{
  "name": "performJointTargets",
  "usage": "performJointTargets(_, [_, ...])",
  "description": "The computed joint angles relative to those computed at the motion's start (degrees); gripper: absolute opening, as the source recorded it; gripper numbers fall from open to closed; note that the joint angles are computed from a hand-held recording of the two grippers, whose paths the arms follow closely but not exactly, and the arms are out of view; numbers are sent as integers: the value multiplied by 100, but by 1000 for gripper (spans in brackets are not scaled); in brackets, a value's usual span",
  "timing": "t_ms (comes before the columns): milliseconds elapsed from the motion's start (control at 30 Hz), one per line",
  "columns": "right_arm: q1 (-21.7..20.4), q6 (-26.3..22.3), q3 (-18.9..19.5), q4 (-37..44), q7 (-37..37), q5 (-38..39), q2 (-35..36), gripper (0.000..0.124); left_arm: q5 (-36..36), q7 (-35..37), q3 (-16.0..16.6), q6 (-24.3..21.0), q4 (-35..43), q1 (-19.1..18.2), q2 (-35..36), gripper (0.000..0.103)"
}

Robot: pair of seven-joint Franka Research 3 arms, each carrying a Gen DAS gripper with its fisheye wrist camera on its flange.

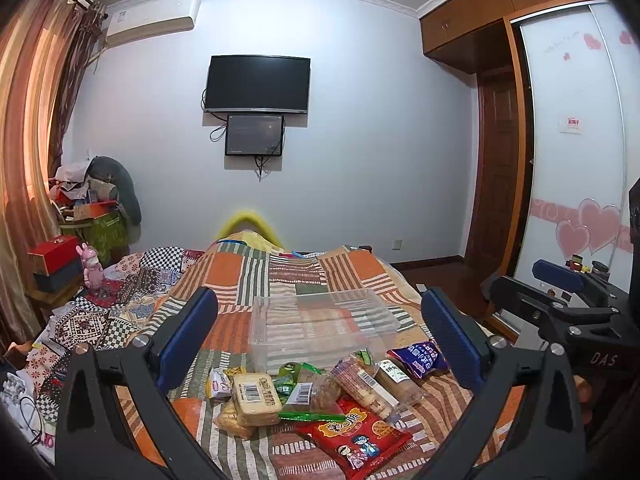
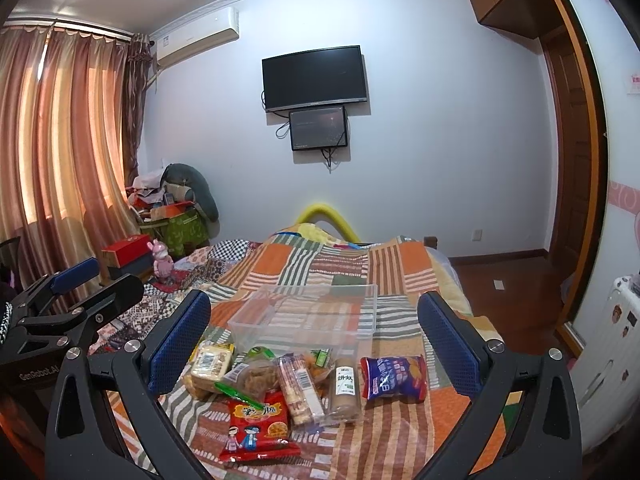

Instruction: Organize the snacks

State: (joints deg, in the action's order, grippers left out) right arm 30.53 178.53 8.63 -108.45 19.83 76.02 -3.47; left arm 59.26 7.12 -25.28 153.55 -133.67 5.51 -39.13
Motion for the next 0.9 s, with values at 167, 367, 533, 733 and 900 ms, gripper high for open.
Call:
performJointTargets(167, [1, 6, 2, -11, 25, -22, -6, 103, 35, -29, -14, -15, 17, 0, 28, 103])
performJointTargets(367, [12, 15, 2, -1, -84, 96, -9, 103, 72, -47, -12, -25, 46, -10, 58, 103])
performJointTargets(533, [7, 7, 3, 5, -137, 148, -7, 103, 96, -72, -6, -37, 52, -25, 70, 103])
performJointTargets(733, [15, 10, 8, 0, -261, 266, -31, 103, 137, -103, 5, -23, 47, -36, 73, 103])
performJointTargets(900, [17, 13, 9, 3, -272, 273, -29, 103, 189, -140, -7, 5, 69, -29, 122, 103])
